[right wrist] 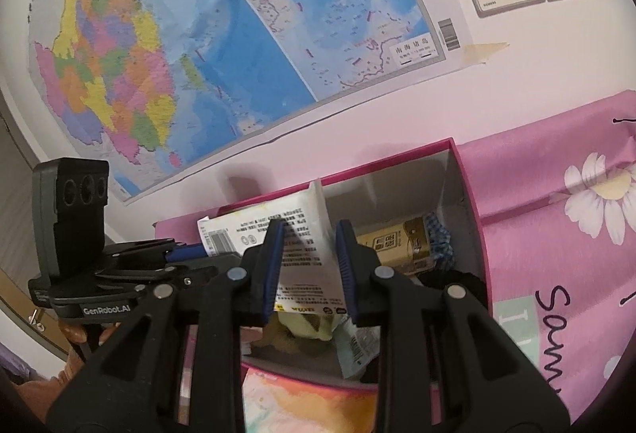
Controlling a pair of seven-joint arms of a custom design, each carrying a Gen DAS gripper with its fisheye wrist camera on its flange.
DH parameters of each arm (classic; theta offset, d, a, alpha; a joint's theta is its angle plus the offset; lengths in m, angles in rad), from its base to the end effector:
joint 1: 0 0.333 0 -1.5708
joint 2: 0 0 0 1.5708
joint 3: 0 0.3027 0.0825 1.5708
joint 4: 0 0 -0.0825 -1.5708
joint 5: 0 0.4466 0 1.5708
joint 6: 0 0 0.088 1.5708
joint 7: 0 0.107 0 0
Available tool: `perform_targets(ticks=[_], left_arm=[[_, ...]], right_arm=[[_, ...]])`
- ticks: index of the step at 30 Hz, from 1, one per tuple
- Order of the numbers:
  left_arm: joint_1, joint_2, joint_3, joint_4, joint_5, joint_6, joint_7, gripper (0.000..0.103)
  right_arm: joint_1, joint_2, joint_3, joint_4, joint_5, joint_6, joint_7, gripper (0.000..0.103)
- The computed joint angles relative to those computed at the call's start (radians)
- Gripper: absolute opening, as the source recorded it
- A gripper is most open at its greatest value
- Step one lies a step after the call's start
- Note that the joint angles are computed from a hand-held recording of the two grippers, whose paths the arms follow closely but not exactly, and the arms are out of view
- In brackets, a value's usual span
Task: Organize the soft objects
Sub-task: 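Carry the white packet into the pink box and open the right gripper, then pull the right gripper back toward the pink Hello Kitty tissue pack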
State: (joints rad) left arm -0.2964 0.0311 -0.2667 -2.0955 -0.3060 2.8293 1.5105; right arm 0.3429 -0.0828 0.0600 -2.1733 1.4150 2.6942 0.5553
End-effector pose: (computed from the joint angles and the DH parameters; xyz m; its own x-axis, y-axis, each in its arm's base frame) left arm 0.5581 -0.3330 0.4412 -0.3259 -0.8966 0.3000 -0.8018 0.0940 -0.5902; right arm 0.5693 0.2076 0.4290 0.4395 -0.7272 -0.5273 -0.7305 0.0522 -0.6809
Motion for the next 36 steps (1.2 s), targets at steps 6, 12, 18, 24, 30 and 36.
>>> perform_targets(ticks=[6,12,18,24,30,36], left_arm=[[0.004,0.027,0.005,0.022,0.059,-0.018,-0.061,0.030],[0.014,0.064,0.008,0.059,0.098,-0.043,-0.092,0.030],[0.022,0.091,0.014,0.081,0.146,-0.054,-0.146,0.029],[0.025,0.075,0.021,0.054,0.199,-0.036,-0.199,0.029],[0.027,0.005,0.017,-0.027,0.198,0.042,-0.209,0.030],[0.009,-0.173,0.017,-0.224,0.176,0.215,-0.212,0.050]], right_arm=[[-0.005,0.047,0.009,0.040,-0.037,0.010,0.036,0.030],[-0.019,0.088,0.021,0.073,-0.068,0.012,0.073,0.030],[-0.029,0.109,0.035,0.096,-0.073,-0.006,0.075,0.029],[-0.030,0.102,0.040,0.086,-0.087,0.006,0.075,0.029],[-0.028,0.060,0.032,0.035,-0.075,0.003,0.062,0.029],[-0.005,-0.067,0.001,-0.086,0.013,-0.024,-0.047,0.036]])
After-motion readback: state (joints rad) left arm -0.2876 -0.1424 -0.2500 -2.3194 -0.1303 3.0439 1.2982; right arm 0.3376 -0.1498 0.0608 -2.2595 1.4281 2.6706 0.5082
